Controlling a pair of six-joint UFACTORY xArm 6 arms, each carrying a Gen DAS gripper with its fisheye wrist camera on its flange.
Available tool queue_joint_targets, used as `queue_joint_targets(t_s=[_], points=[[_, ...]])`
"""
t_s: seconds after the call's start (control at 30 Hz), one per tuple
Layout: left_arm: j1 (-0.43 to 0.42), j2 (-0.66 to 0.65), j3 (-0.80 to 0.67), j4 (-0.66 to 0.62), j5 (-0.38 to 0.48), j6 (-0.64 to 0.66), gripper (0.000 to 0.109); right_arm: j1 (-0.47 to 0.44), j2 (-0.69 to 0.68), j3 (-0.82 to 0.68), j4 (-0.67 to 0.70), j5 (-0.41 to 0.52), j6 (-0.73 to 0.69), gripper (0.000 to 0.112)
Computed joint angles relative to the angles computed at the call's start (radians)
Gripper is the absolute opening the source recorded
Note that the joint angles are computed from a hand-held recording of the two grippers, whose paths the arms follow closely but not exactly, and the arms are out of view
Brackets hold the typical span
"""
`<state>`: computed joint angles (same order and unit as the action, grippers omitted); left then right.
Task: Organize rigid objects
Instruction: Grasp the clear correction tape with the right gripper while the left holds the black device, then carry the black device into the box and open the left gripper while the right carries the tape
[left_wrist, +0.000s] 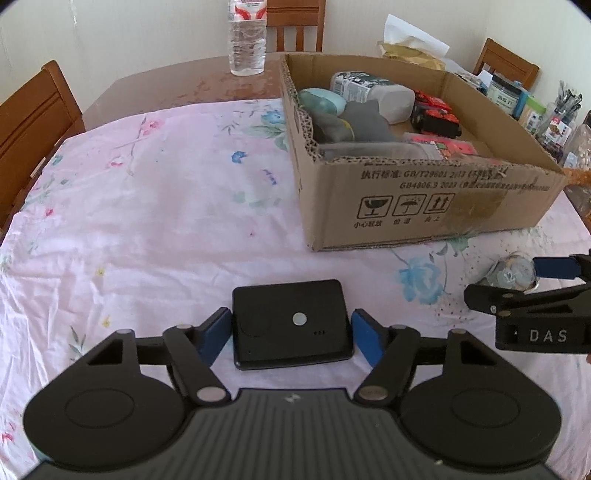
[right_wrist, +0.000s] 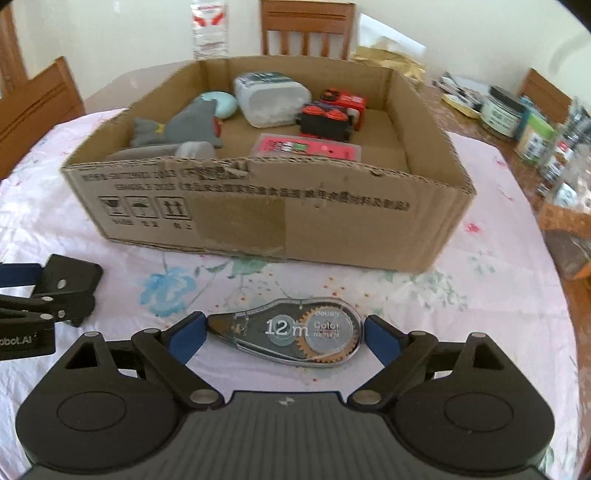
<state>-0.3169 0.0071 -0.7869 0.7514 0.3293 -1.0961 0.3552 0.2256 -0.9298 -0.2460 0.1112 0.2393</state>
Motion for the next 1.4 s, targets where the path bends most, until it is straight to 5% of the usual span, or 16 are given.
queue_joint_targets(t_s=[0.13, 0.37, 0.7, 1.07, 1.4], points=[[-0.001, 0.005, -0.006, -0.010, 0.002, 0.000, 0.071, 0.005, 0.000, 0.013, 0.057, -0.026, -0.029, 0.098], [-0.017, 0.022, -0.035, 0.005, 0.051, -0.048, 0.071, -0.008, 0.010, -0.019, -0.172, 0.015, 0.193, 0.098], [-0.020, 0.035, -0.054, -0.024, 0.074, -0.043, 0.071, -0.004, 0.009, -0.007, -0.118, -0.017, 0.107, 0.093], [-0.016, 0.038, -0.057, -0.124, 0.059, 0.108, 0.069, 0.017, 0.007, -0.009, 0.142, -0.003, -0.172, 0.093], [-0.033, 0.017, -0.046, -0.357, 0.056, 0.432, 0.069, 0.036, -0.012, -0.052, 0.533, 0.116, -0.590, 0.093]])
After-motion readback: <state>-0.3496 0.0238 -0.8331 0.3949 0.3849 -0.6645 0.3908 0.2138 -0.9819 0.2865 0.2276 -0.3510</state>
